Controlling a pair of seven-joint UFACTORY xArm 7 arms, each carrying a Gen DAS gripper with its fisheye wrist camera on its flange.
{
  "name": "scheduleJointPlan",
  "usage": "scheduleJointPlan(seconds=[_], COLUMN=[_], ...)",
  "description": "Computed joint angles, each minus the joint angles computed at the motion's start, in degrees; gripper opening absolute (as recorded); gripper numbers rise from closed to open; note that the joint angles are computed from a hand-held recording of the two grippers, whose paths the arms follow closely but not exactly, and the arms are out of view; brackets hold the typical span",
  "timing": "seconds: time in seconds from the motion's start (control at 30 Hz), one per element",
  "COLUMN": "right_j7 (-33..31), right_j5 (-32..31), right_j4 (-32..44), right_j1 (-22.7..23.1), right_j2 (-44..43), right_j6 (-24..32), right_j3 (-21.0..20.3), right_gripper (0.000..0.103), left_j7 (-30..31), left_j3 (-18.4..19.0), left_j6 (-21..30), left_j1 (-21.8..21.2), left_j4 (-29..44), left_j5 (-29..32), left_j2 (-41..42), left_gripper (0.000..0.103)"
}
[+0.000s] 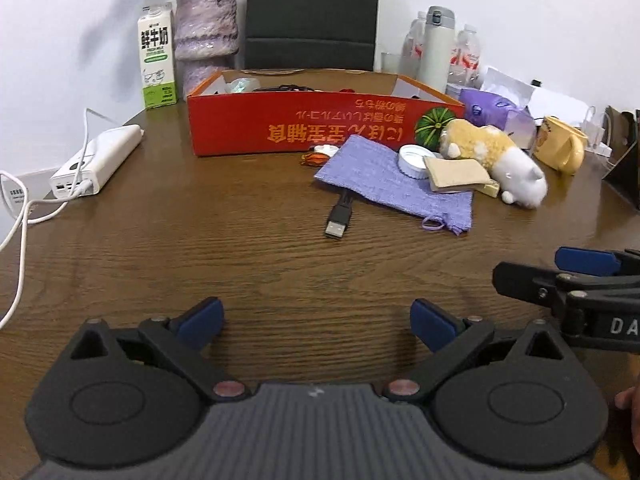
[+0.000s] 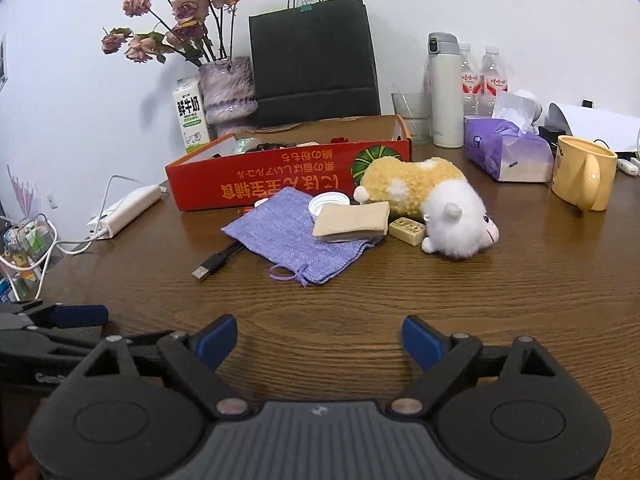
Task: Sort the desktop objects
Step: 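Grasp the purple cloth pouch with the left tool while the right tool grasps the tan sponge block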
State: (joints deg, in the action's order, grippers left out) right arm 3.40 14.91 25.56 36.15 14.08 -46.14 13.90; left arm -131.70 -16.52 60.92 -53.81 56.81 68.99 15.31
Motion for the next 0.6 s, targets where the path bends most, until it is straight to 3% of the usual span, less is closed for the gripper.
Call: scheduleJointPlan(seconds=[0.17,0.27,0.37,0.47,0.53,0.6], right_j7=[-2.0,-4.6,-9.2,-9.5,-4.3,-1.8], right_j5=[-0.4,-0.5,-1.1,-2.5,-10.3,-13.2], right_j4=[2.0,6.9,15.4,22.6,24.3,24.4], right_j1=[-0.5,-1.1,-1.3,-2.8,-8.6,-9.7], right_j2=[0.0,0.5,3.9,7.6,9.4,10.6], right_j6=[0.6,2.6,9.3,17.8,19.9,18.6], right_j3=[-0.8,-1.8,-3.3,-3.8,-0.4,-0.1], right_gripper=[0.087,0.084,0.081,0.058,0.037,0.019], left_j7=[-1.5,2.4,7.4,9.6,5.6,-0.3], left_j3=[0.9,2.2,3.6,5.4,6.8,7.5], left_j6=[-4.3,-7.0,-10.0,-16.2,-21.5,-24.5], left_j1=[2.4,5.8,9.4,12.8,14.0,14.8], left_j4=[-2.3,-1.8,1.1,3.4,3.5,3.8], left_j5=[4.2,7.1,9.0,10.4,16.2,24.0], left_j2=[-2.5,-3.6,-1.9,0.3,1.1,2.3], left_gripper=[0.098,0.097,0.087,0.077,0.077,0.078])
